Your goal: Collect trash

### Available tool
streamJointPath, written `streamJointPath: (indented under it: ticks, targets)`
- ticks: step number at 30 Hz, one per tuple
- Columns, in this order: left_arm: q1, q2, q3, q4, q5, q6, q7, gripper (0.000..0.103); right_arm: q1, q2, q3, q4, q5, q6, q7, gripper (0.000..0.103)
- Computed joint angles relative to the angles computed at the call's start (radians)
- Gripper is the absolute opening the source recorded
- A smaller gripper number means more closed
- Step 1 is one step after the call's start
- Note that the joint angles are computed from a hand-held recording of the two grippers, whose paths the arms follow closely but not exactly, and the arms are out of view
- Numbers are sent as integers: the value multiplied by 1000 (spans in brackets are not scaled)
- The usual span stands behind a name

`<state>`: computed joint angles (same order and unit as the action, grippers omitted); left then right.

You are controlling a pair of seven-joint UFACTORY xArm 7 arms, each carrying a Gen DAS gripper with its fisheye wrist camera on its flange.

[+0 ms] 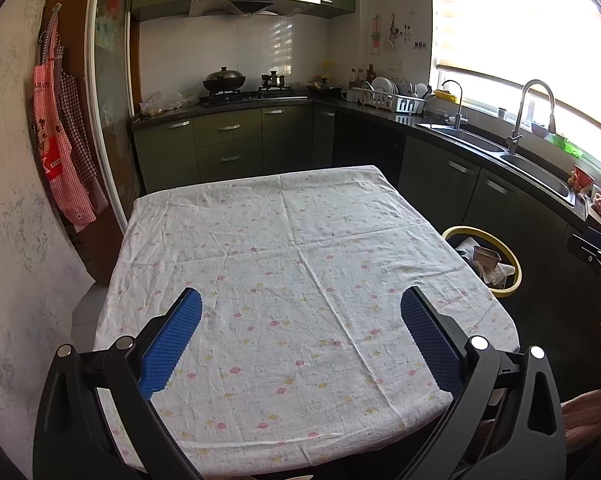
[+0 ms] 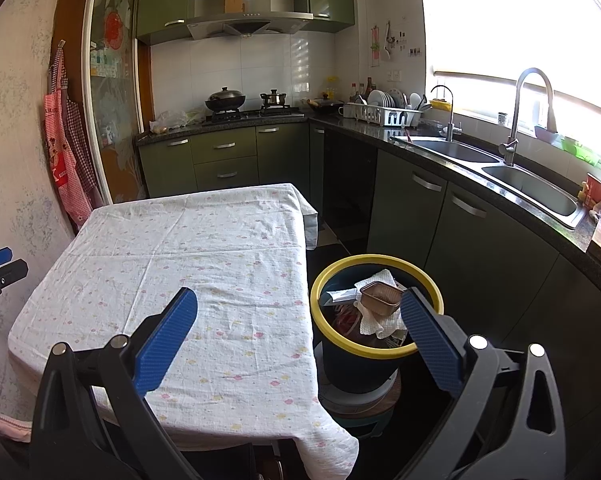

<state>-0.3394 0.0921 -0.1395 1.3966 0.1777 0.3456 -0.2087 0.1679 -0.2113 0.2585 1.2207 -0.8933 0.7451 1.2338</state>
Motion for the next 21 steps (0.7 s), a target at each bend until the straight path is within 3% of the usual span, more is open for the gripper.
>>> streamJointPath:
  ticks: [21]
  targets:
    - [-3, 8, -4, 9, -18, 9, 13, 98, 13, 15, -2, 8, -10, 11, 17, 97]
